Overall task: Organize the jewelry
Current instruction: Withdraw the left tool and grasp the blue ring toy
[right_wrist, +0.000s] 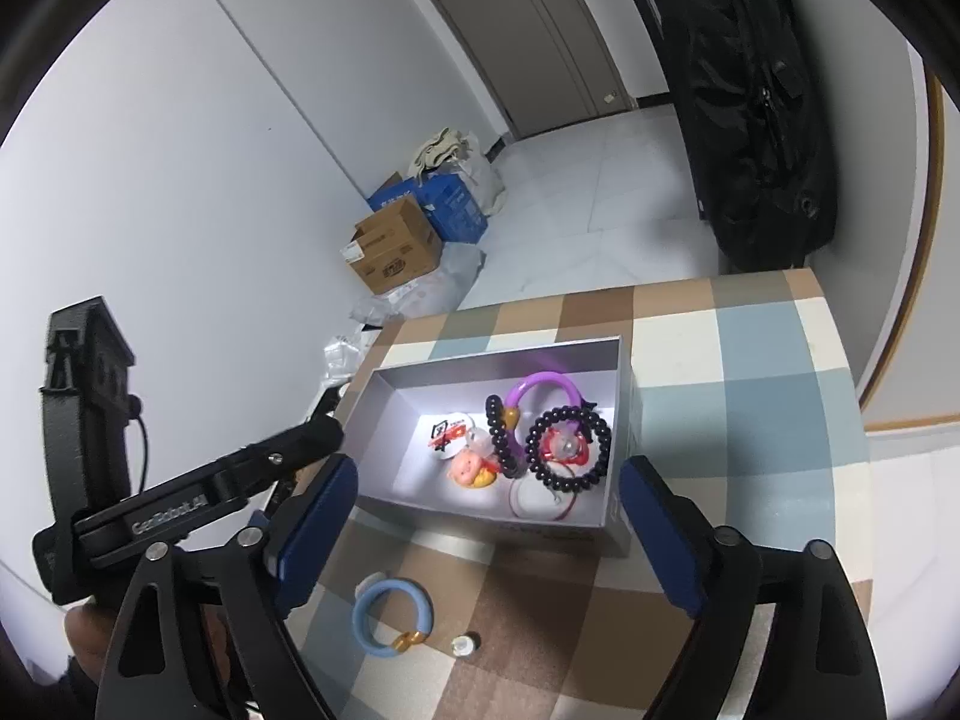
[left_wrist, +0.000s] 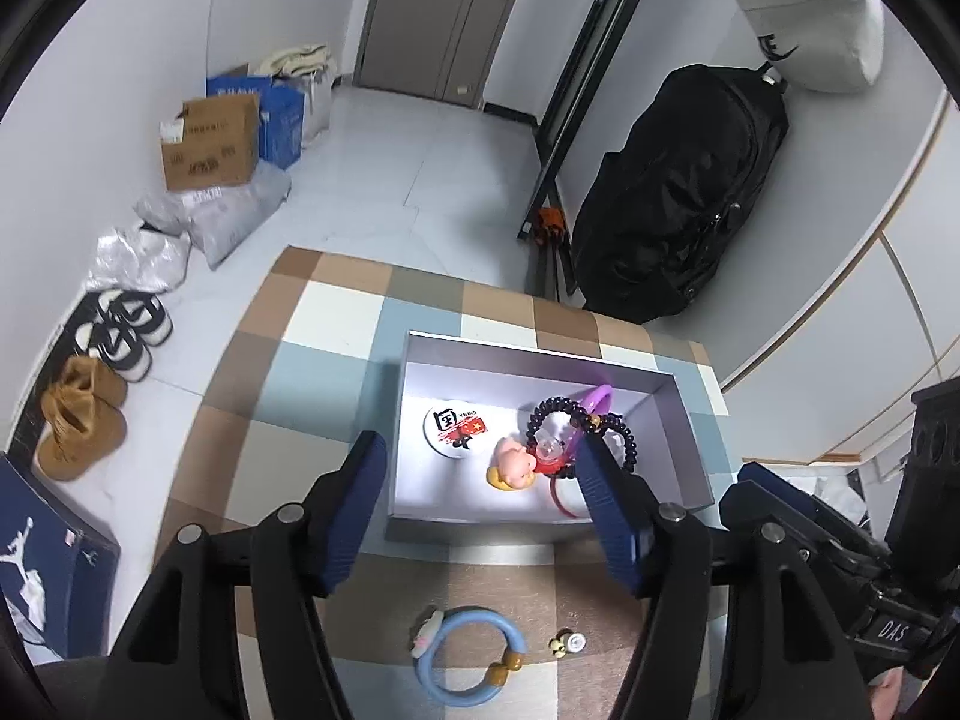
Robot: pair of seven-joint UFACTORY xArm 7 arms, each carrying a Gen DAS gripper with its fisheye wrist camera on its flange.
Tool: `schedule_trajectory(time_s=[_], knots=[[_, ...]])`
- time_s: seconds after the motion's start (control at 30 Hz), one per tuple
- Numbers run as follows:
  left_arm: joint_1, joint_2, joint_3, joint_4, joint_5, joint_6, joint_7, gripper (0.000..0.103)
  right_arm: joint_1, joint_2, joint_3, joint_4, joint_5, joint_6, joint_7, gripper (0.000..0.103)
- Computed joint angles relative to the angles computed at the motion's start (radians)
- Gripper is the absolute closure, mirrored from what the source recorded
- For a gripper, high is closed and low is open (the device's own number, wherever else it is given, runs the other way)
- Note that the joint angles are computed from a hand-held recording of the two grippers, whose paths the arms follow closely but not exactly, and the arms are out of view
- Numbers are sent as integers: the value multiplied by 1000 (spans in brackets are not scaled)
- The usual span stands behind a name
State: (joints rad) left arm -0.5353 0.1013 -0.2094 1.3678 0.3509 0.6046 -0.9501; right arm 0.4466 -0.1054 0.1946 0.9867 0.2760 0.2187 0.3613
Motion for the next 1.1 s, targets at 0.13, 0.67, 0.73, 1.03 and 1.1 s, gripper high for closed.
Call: schedule_trajectory(time_s=[0.13,0.67,0.73,1.03,1.1], knots=[[4,-26,-3,-33,-4,-7,10,42,-2,-18,8,-18,-28,-11,29,5],[9,-104,-49,-128,57,19,-17,22,-10,-73,55,-63,-221,22,142,1],[11,-110,-51,-140,51,18,-5,22,-12,-80,58,-69,-237,28,159,0],[24,-117,-51,-193,-143,8,77,21,-38,-105,89,-86,-356,72,261,0],[23,-111,-52,-193,-163,13,91,21,-44,-108,97,-84,-383,81,279,0]])
